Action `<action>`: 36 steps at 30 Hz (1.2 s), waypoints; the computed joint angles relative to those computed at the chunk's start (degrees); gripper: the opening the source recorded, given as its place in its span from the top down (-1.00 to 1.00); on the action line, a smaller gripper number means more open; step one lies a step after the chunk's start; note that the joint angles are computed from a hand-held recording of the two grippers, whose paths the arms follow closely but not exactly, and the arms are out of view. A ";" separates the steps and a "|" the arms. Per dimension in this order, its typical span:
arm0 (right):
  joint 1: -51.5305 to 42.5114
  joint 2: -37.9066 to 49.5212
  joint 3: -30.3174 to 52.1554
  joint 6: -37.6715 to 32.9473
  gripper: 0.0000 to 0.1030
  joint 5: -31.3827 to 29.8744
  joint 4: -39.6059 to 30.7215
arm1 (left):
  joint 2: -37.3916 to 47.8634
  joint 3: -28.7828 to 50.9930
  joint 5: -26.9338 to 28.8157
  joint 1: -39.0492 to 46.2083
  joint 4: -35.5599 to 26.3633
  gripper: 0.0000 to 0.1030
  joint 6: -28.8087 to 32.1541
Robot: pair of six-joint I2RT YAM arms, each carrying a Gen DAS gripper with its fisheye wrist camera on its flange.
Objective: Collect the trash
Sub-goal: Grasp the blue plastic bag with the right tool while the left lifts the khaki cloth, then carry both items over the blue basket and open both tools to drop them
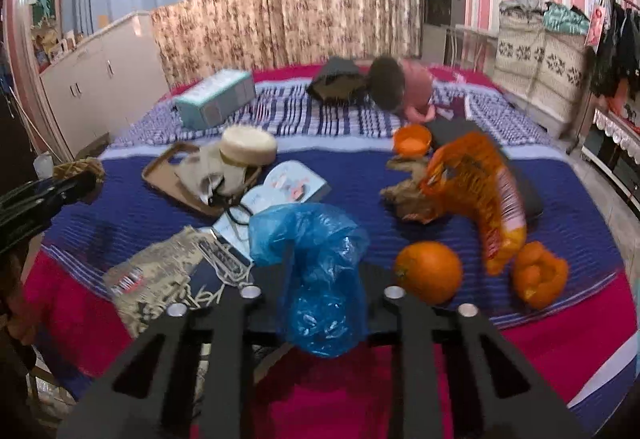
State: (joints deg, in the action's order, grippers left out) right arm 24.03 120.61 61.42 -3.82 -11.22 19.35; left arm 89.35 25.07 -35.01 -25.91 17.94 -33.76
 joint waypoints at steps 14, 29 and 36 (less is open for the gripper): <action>-24.71 -16.59 -13.16 -0.49 0.53 -7.64 7.51 | 7.00 18.34 -5.95 -8.79 -7.81 0.19 -0.06; -49.56 -2.13 2.66 -1.30 0.53 -8.60 3.71 | 30.69 53.79 -2.94 -19.89 -14.35 0.18 5.68; -52.68 3.34 7.75 -0.39 0.53 -6.76 2.87 | 46.72 77.51 1.46 -23.15 -20.72 0.18 8.61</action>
State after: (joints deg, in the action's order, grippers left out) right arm -28.66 123.94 69.17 -4.21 -17.98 22.23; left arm 136.06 102.58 -33.56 -49.06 -2.78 -25.15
